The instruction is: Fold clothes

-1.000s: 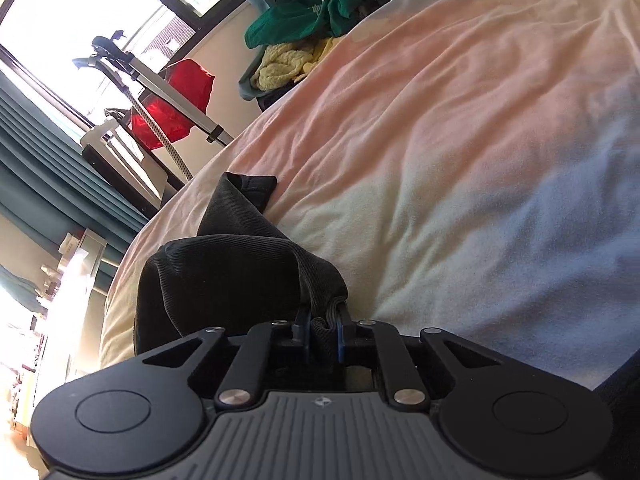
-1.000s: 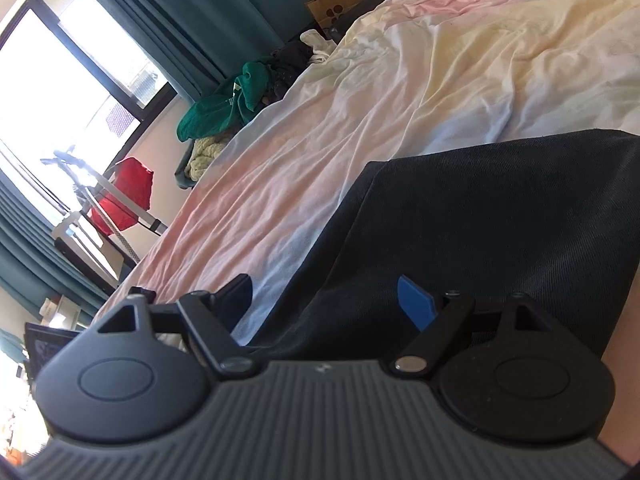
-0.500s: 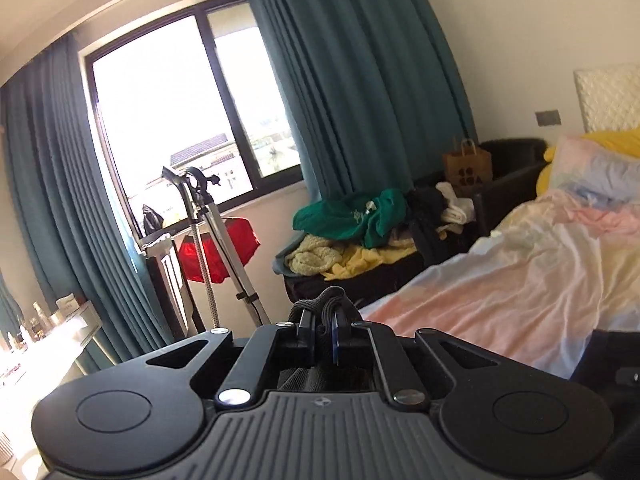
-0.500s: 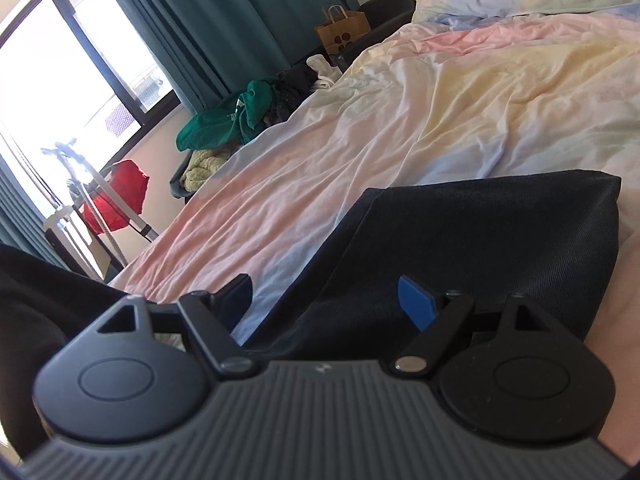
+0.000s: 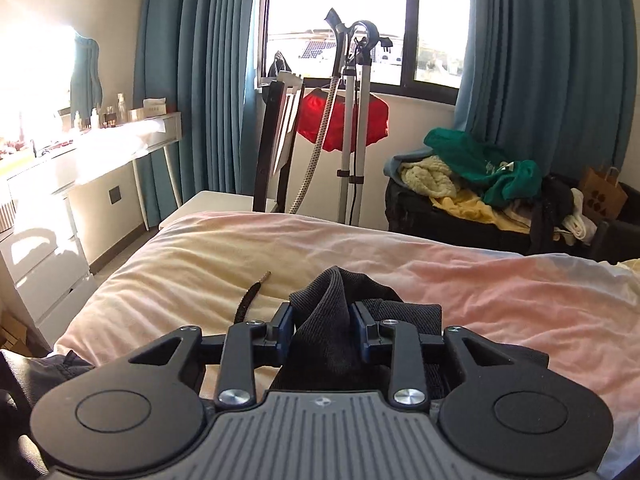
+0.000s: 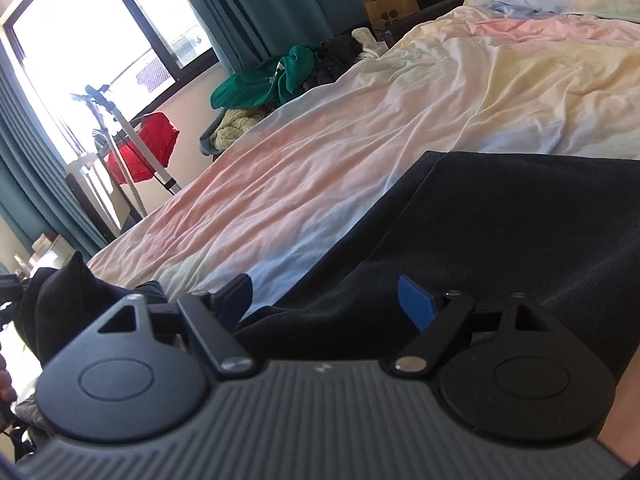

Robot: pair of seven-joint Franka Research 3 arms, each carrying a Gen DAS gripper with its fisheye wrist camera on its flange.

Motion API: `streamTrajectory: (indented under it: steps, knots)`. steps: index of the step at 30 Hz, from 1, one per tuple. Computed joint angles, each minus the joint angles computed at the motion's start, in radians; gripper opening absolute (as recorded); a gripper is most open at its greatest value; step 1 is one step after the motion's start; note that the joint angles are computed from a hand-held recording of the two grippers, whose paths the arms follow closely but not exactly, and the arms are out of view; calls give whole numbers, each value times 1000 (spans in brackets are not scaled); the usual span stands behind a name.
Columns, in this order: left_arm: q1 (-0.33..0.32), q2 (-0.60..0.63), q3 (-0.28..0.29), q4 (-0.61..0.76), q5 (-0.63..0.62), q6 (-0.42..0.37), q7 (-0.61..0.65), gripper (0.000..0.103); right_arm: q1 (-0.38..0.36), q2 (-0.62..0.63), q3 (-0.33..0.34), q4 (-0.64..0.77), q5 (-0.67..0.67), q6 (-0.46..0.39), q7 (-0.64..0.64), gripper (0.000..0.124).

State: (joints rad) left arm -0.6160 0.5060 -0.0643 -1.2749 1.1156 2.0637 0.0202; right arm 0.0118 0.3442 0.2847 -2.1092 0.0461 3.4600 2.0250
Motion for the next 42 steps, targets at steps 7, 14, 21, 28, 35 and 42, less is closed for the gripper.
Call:
streamTrajectory:
  steps: [7, 14, 21, 28, 35, 42]
  knots:
    - [-15, -108, -35, -146, 50, 59, 20, 91, -156, 25, 155, -7, -257, 60, 88, 82]
    - [-41, -337, -161, -445, 138, 39, -257, 101, -155, -15, 143, -48, -420, 99, 185, 82]
    - [-91, -393, -295, -576, 162, -175, -365, 103, -68, -84, 52, -114, -483, 167, 202, 82]
    - [-108, -413, -336, -662, 147, -202, -462, 103, 63, -98, -51, -135, -460, 198, 129, 82]
    - [-93, -395, -325, -634, 178, -175, -414, 103, 149, -83, -98, -141, -342, 222, 12, 82]
    - [-88, -389, -318, -634, 167, -161, -391, 103, 189, -76, -109, -149, -251, 244, -80, 82]
